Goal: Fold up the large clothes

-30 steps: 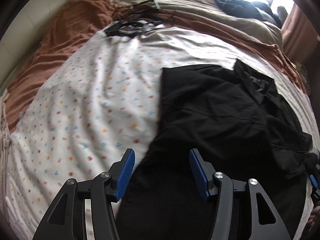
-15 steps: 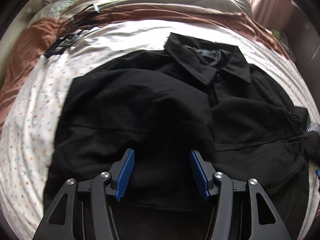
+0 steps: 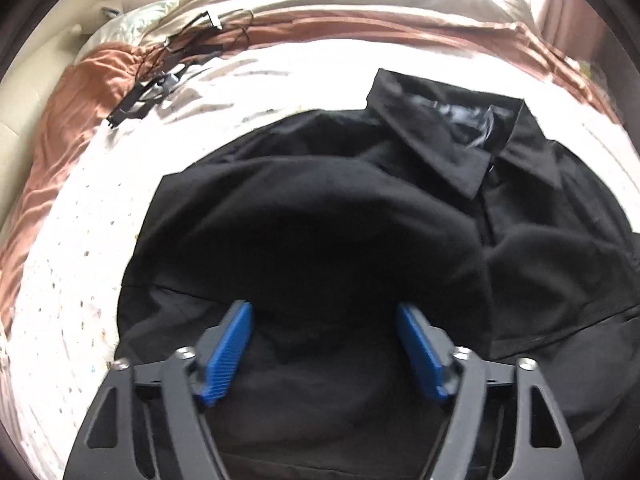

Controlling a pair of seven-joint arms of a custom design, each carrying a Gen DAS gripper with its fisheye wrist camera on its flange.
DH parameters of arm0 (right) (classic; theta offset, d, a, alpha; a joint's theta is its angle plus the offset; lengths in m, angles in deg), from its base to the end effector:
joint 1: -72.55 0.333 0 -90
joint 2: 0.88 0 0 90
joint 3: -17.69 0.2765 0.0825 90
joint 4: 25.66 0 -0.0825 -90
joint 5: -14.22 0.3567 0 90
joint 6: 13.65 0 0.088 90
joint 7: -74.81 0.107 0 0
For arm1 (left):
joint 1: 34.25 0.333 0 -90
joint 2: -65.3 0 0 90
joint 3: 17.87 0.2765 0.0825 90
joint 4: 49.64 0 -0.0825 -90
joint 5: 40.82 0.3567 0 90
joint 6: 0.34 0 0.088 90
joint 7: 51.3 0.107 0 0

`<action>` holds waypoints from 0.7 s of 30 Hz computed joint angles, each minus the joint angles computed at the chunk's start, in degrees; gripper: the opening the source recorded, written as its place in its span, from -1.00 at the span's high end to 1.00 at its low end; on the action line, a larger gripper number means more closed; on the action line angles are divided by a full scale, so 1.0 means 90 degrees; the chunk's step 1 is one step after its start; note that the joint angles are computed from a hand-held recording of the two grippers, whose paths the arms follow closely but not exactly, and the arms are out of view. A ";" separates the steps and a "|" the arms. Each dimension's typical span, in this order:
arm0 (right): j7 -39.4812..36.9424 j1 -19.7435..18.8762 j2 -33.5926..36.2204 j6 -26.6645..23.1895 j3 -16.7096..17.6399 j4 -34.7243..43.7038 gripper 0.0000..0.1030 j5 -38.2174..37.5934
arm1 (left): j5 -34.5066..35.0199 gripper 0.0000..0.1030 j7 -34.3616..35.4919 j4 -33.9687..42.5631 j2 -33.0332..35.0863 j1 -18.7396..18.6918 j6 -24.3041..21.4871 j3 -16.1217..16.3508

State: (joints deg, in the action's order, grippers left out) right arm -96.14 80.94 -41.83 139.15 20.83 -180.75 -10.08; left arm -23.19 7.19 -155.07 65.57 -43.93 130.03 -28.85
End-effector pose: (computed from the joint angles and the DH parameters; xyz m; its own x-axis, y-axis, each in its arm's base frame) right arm 0.3650 0.0876 0.4935 -0.7080 -0.3785 -0.5962 -0.2246 0.9211 -0.3181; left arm 0.5402 -0.1956 0.5327 0.0521 -0.9976 -0.0449 -0.8753 -0.0240 -0.4830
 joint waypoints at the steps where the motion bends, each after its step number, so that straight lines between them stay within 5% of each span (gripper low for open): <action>1: 0.0072 -0.0094 -0.0038 -0.0264 0.0220 0.0135 0.15 -0.0125 | -0.0015 -0.42 0.0073 -0.0026 -0.0039 0.0005 0.0082 0.0004; 7: -0.0228 0.0019 0.0671 -0.0208 0.0598 0.1143 0.15 -0.0852 | -0.0055 -0.40 0.0364 -0.0283 -0.0371 0.0140 0.0495 0.0151; 10: -0.0760 0.0350 0.1462 0.0470 0.0431 0.1661 0.15 -0.0947 | -0.0222 -0.24 0.0435 -0.0319 -0.0458 0.0285 0.0497 0.0272; 15: -0.3435 0.1652 0.3233 0.1058 -0.0363 0.2915 0.15 0.0744 | -0.0328 -0.05 0.0535 -0.0422 -0.0468 0.0503 0.0477 0.0399; 21: -0.5177 0.1680 0.4607 0.0650 -0.0113 0.4261 0.15 0.2092 | -0.0712 0.32 0.1037 -0.0731 -0.0486 0.0677 0.1003 0.0508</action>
